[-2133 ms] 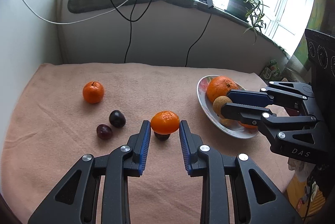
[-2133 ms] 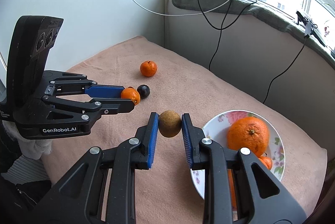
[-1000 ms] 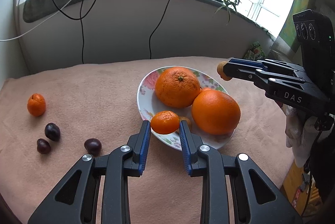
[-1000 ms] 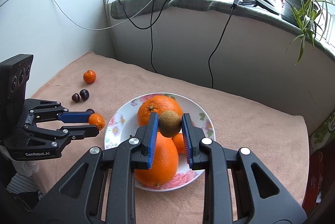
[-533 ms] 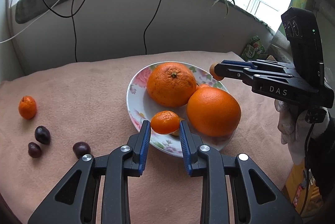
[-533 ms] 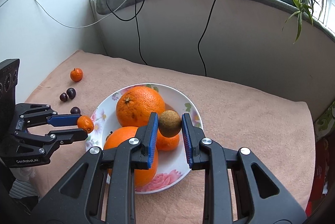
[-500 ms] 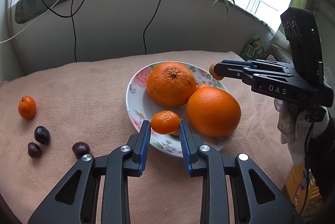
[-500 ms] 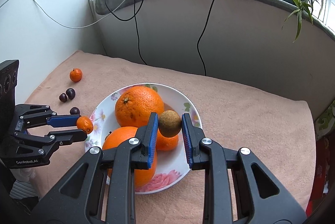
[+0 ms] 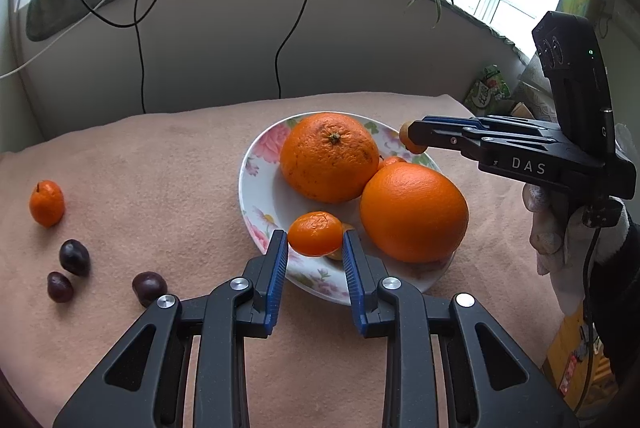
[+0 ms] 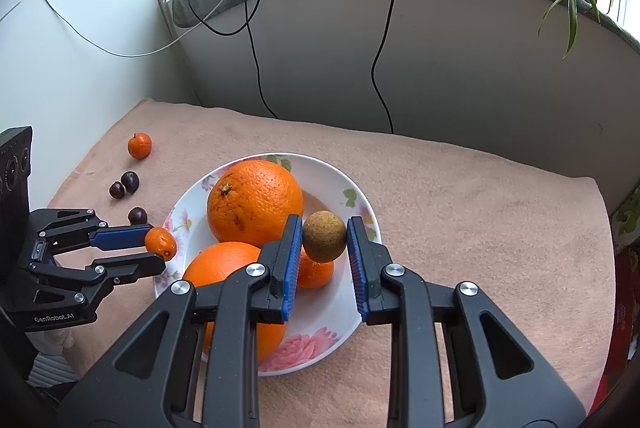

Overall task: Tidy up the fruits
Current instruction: 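Lower both fruits onto the plate and open both tools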

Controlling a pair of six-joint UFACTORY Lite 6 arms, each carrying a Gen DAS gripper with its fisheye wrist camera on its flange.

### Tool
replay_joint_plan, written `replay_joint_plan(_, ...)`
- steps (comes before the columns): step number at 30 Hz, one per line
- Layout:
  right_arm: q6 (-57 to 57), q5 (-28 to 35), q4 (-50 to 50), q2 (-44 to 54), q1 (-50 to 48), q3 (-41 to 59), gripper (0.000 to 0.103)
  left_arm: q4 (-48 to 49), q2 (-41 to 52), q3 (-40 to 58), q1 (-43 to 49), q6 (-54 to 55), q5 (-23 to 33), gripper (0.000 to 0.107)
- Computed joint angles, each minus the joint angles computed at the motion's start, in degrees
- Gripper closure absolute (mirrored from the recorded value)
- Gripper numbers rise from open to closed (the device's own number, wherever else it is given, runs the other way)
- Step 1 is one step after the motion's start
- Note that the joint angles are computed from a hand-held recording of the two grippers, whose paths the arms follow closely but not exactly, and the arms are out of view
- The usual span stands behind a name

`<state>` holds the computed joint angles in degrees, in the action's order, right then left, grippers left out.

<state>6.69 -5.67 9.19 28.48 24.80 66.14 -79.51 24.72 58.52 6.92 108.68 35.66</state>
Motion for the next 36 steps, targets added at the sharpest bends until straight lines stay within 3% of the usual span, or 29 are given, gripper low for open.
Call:
replay_joint_plan(5, 7.42, -0.18, -7.07, 0.29, -0.59, -0.01, 0.079, 0.32, 0.21, 0.17, 0.02, 0.00, 0.07, 0.080)
replay_joint_plan(11, 5.26, 0.02, -4.78, 0.74, -0.44, 0.28, 0.079, -0.14, 0.02, -0.14, -0.04, 0.52, -0.03, 0.080)
replay_joint_plan(12, 3.78, 0.12, -3.29, 0.78, -0.42, 0.35, 0.079, -0.24, -0.02, -0.15, -0.02, 0.54, -0.03, 0.078)
replay_joint_plan(14, 4.77, 0.03, -4.18, 0.75, -0.47, 0.26, 0.077, -0.54, -0.05, -0.15, 0.21, 0.69, 0.20, 0.065)
replay_joint_plan(18, -4.51, -1.09, 5.53, 0.03, -0.09, -0.53, 0.049, -0.84, -0.29, -0.32, 0.24, 1.13, 0.16, 0.060)
replay_joint_plan(20, -4.01, -1.30, 5.11, -0.47, -0.03, -0.89, 0.045, -1.62, -0.68, -0.80, 0.11, 1.63, -0.25, 0.046)
replay_joint_plan(23, -9.24, -1.54, 10.15, -1.05, 0.44, -1.16, 0.037, -3.40, -1.51, -1.73, 0.22, 3.41, -0.45, 0.044)
replay_joint_plan(26, -13.58, -2.48, 14.90, -1.68, 1.04, -1.75, 0.027, -6.00, -2.81, -3.10, -0.50, 5.86, -2.74, 0.029)
replay_joint_plan(32, -18.91, -2.96, 21.21, -2.71, 1.76, -2.26, 0.019, -13.62, -5.06, -5.60, -1.68, 13.03, -7.25, 0.028)
replay_joint_plan(36, -22.04, -2.86, 24.83, -3.21, 2.17, -2.16, 0.018, -14.92, -5.89, -6.40, -1.35, 14.72, -7.31, 0.028)
